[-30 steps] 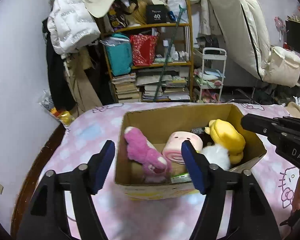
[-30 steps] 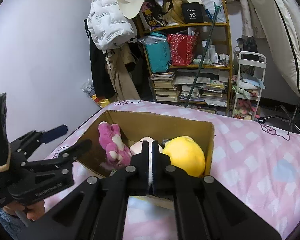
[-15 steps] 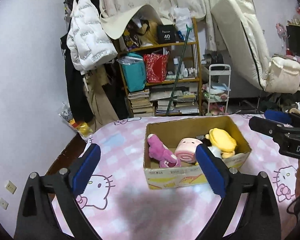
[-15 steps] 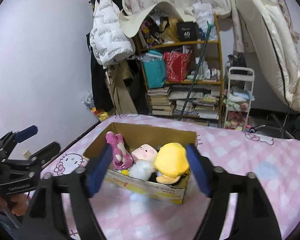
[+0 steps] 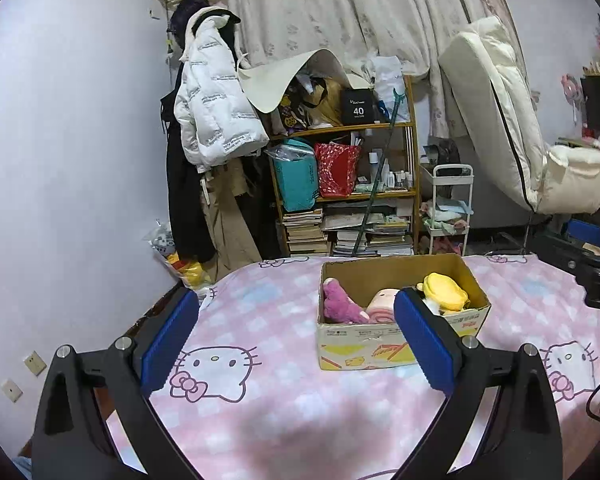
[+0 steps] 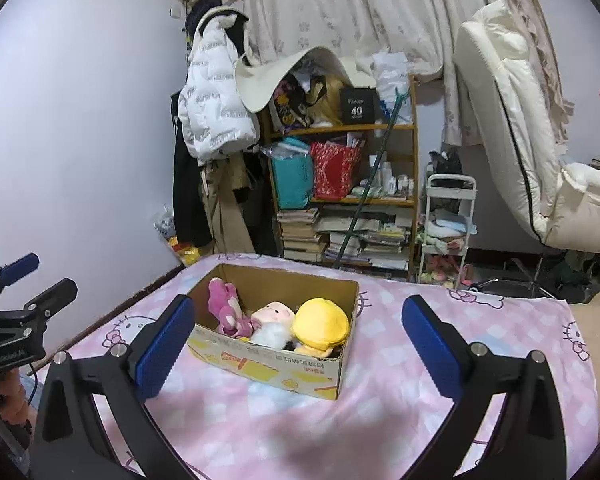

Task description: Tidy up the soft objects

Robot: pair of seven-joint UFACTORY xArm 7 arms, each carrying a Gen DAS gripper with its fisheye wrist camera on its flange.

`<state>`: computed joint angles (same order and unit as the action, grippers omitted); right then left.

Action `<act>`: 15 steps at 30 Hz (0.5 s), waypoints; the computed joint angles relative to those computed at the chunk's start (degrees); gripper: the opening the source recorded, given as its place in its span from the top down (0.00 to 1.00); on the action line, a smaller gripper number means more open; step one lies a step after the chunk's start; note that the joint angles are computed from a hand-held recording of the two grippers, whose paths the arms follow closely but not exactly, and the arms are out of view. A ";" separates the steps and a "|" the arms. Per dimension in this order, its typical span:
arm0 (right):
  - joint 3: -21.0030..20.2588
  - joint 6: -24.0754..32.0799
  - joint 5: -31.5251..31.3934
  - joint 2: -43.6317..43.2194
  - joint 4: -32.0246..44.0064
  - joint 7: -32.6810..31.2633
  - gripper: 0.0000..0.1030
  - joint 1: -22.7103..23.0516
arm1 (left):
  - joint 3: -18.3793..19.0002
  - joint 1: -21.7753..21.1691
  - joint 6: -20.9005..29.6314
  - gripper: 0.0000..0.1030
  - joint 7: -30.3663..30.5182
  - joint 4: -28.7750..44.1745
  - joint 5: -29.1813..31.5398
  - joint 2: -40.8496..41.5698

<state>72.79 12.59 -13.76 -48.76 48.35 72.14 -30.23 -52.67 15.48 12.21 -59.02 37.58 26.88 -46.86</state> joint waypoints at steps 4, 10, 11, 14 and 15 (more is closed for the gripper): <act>-1.18 0.92 0.45 -3.62 -1.49 1.72 0.00 2.28 | 1.24 -1.14 -1.83 0.06 -1.57 -2.88 -0.54 -3.30; -1.37 -3.89 0.91 -7.26 -4.22 5.49 0.00 1.85 | 0.78 -0.27 -5.13 0.06 -2.25 -5.15 -1.88 -4.92; -1.10 -4.01 0.68 -7.47 -4.28 5.47 0.00 1.59 | 0.43 0.21 -5.79 0.06 -2.42 -5.32 -2.17 -5.06; 0.05 -3.97 0.35 -8.24 -4.23 5.58 0.00 0.66 | -0.70 1.24 -7.04 0.06 -3.00 -6.31 -3.18 -6.12; 0.49 -4.17 0.31 -8.52 -4.25 5.67 0.00 0.24 | -1.05 1.55 -7.47 0.06 -3.02 -6.63 -3.43 -6.21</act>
